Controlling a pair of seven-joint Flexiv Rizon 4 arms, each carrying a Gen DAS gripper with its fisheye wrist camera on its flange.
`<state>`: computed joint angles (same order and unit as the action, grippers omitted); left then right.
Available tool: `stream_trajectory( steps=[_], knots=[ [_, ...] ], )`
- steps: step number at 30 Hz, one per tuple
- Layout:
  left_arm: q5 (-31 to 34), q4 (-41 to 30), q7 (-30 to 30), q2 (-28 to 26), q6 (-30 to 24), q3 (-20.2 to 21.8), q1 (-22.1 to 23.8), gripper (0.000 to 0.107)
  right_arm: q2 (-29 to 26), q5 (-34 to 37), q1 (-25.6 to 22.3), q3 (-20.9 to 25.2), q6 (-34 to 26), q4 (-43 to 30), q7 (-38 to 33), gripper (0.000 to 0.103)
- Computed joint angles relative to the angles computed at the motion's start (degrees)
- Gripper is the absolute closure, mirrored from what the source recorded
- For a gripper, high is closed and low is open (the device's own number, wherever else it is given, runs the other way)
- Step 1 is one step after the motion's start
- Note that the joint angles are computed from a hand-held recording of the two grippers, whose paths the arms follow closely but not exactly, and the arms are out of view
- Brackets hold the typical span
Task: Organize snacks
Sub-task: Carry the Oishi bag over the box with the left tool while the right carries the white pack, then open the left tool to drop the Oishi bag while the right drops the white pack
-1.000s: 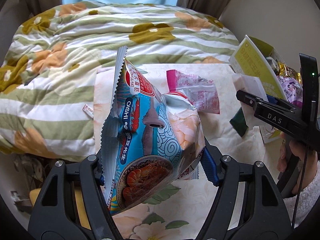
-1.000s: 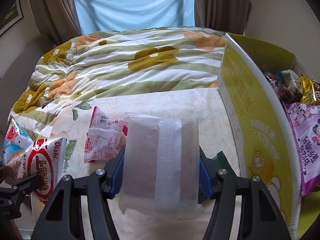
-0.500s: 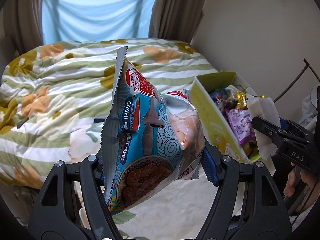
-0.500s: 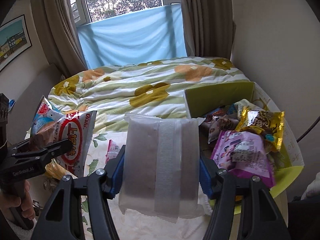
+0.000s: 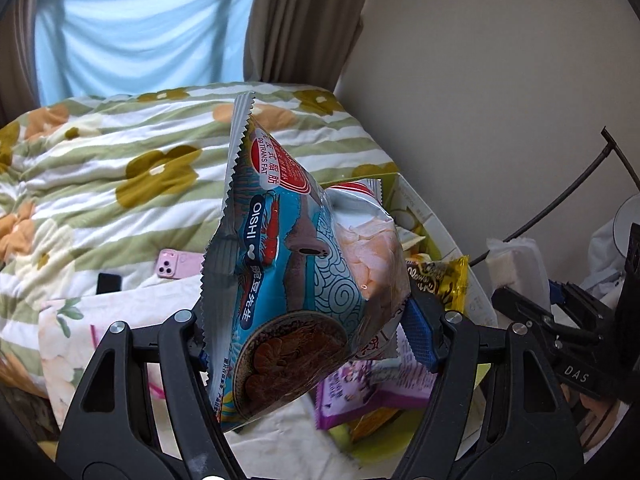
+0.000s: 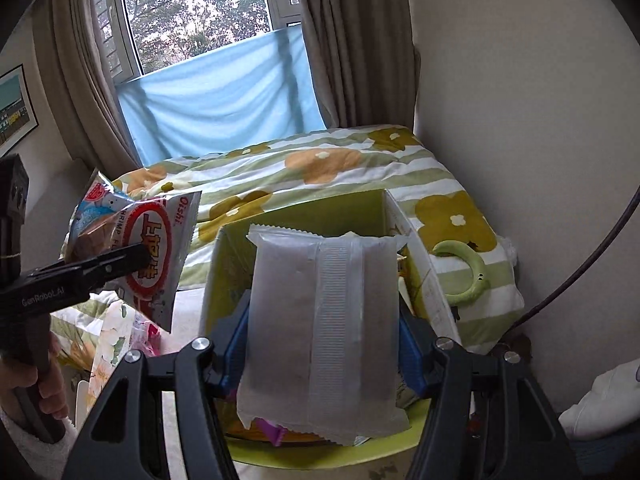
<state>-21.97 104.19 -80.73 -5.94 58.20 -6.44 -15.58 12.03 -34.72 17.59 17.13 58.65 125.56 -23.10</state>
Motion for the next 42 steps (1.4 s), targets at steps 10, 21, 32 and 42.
stream_trajectory(
  steps=[10,21,32,42],
  knots=[
    [11.77,-16.92,-16.29,-13.64,-6.53,0.59,-4.72,0.007,1.15,13.42,-1.47,-4.21,4.35,2.52,-16.54,0.045],
    [18.52,-8.98,-20.74,-5.97,-8.17,2.28,-3.83,0.005,2.11,18.77,-2.61,-3.27,5.64,3.82,-18.92,0.045],
    [31.13,-1.42,-27.24,4.37,-8.62,1.77,-2.90,0.005,1.99,19.42,-1.45,-2.69,4.98,3.87,-18.81,0.044],
    [32.58,5.66,-30.25,9.18,-8.87,1.06,-1.04,0.005,2.26,14.72,-2.83,-1.50,7.83,8.21,-14.59,0.009]
  ],
)
